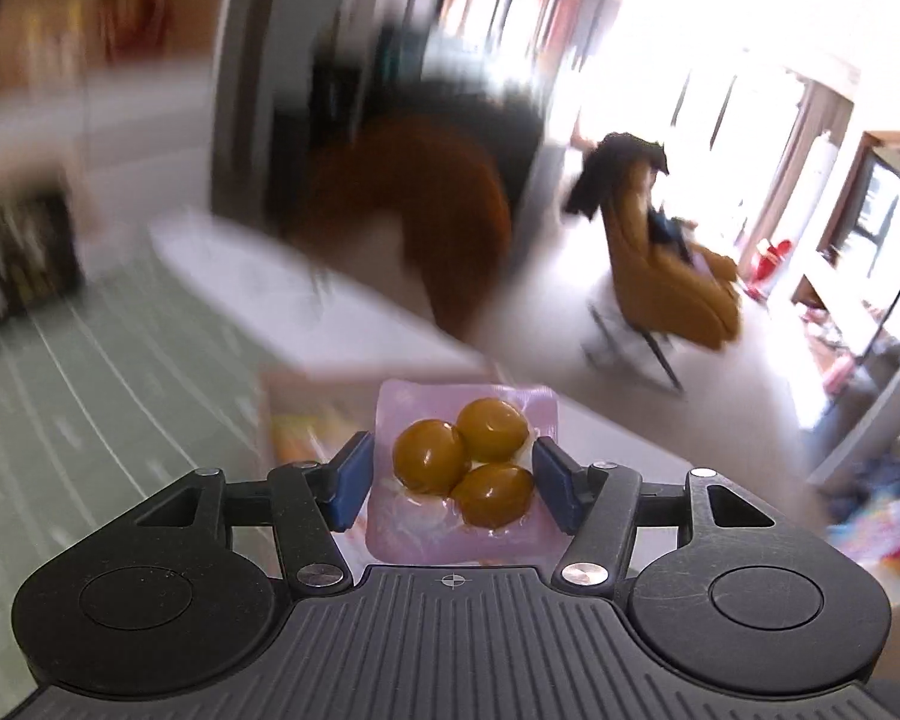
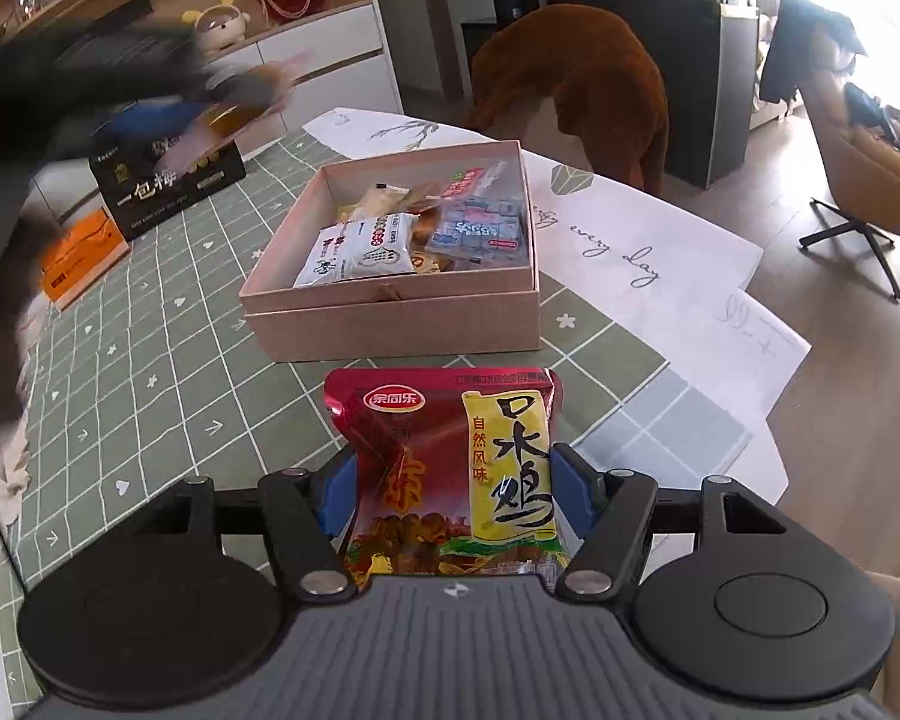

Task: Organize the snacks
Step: 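Drop the candy tray into the pink box with the left tool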

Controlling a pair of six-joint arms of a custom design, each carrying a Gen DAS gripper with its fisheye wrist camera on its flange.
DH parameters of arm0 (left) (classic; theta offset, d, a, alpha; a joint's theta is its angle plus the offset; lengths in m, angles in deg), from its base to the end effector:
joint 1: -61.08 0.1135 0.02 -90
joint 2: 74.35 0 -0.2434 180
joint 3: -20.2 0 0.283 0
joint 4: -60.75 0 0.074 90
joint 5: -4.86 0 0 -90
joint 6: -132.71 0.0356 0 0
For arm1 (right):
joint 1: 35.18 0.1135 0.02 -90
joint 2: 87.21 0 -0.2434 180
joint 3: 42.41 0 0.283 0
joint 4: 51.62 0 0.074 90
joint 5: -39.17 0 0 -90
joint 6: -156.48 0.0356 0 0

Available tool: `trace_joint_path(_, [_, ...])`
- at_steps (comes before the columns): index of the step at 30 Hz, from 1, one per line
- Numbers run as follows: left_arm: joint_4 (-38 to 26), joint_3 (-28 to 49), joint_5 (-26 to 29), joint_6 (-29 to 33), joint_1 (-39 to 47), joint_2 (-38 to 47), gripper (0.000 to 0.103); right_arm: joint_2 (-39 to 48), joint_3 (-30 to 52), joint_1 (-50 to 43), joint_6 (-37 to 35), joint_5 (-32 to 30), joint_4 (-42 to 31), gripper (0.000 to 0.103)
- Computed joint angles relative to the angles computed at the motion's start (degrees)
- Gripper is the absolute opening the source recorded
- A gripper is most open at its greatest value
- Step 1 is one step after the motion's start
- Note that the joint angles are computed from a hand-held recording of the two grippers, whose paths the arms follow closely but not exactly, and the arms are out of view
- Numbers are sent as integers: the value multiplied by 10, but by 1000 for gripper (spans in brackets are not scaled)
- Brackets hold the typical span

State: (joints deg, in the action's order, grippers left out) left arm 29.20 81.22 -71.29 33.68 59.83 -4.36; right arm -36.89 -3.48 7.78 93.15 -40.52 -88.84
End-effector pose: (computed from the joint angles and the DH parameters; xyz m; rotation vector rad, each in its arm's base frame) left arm 0.2985 -0.0150 0.2275 -0.0273 2.2800 -0.3694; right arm 0.1610 0.1412 0.1631 -0.2621 2.4158 0.3439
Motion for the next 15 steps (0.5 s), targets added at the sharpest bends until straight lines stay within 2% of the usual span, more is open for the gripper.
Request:
trace_joint_path(2, [18,11,14,-11,6,49,53,20,17,-1,-9,5,-2,66])
trace_joint_path(4, [72,-32,0,-11,1,38,52,30,24,-7,-17,5,-1,66])
trace_joint_path(8, [138,-119,43,-21,27,-25,52,57,30,-26,-22,-8,17,66])
trace_joint_path(12, [114,-214,74,-36,72,-146,52,91,35,-38,-5,-26,33,66])
trace_joint_path(15, [53,-279,78,-13,112,-235,52,96,45,-45,-16,-29,40,66])
